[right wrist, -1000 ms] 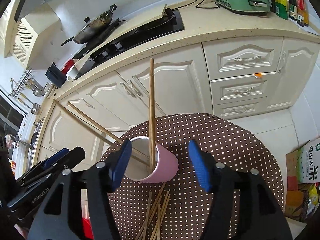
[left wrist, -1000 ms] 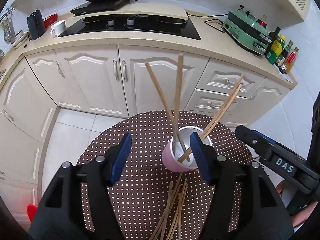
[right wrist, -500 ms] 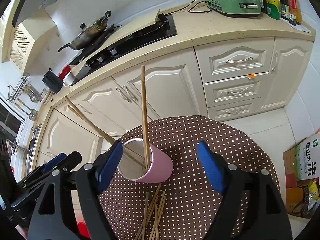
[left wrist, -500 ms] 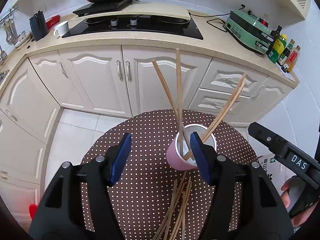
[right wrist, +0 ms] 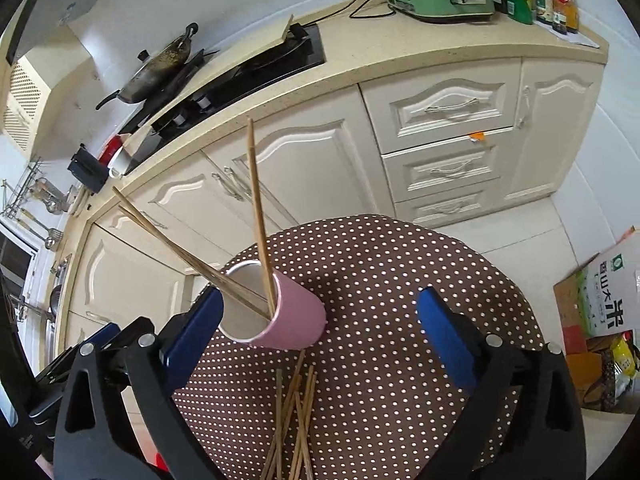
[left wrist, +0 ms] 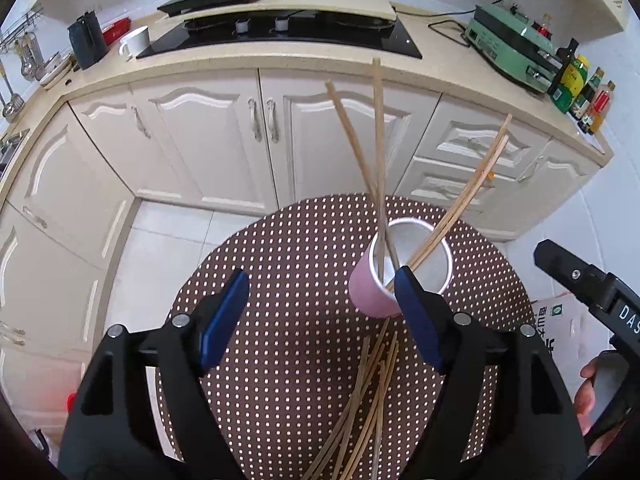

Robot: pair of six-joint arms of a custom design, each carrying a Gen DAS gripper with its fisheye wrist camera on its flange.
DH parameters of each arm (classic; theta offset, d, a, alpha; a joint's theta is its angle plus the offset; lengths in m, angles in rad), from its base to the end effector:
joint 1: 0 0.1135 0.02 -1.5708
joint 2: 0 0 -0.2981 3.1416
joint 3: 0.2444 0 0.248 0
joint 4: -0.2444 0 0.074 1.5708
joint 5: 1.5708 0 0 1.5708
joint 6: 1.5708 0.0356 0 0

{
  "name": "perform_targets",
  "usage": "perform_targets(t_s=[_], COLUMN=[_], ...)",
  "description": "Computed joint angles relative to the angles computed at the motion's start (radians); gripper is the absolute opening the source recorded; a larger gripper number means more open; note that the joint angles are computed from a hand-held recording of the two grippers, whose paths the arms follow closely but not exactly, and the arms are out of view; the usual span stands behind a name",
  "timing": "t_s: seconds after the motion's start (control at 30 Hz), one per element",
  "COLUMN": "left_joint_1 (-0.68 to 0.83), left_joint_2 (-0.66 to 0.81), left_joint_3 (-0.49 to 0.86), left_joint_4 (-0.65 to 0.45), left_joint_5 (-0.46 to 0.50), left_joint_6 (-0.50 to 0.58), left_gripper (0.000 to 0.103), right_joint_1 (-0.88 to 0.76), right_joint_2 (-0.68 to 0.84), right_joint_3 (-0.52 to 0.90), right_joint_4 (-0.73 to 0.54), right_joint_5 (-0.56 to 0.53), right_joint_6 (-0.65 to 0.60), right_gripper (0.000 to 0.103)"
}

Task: Organize utensils
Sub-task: 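Move both open tools back down to the chopstick pile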

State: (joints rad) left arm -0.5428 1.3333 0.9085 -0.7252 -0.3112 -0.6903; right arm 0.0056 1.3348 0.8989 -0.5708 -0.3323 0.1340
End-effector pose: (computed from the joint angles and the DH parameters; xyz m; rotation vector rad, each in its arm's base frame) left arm 0.2093 -0.1136 0.2603 -0.2808 2.6088 0.0118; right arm 0.2513 0.0130 0.2652 0.0402 2.5649 0.4804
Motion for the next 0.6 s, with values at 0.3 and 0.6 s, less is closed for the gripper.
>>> perform_targets(t_s=[0.3, 0.6], left_joint_1=[-0.074, -0.130], left_joint_2=[0.014, 0.000], left_joint_3=[-0.015, -0.122], left_joint_4=[-0.079, -0.058], left_joint_5=[-0.066, -0.044], left_joint_6=[-0.098, -0.183], left_gripper=[0.074, 0.074], right_joint_1=[0.007, 0.046], right_joint_2=[-0.094, -0.180], right_joint_3=[-0.067, -0.164], right_joint_4=[0.004, 0.016], right_joint_5=[0.041, 0.063], right_joint_6=[0.001, -0.010], right_gripper=[0.094, 0.094])
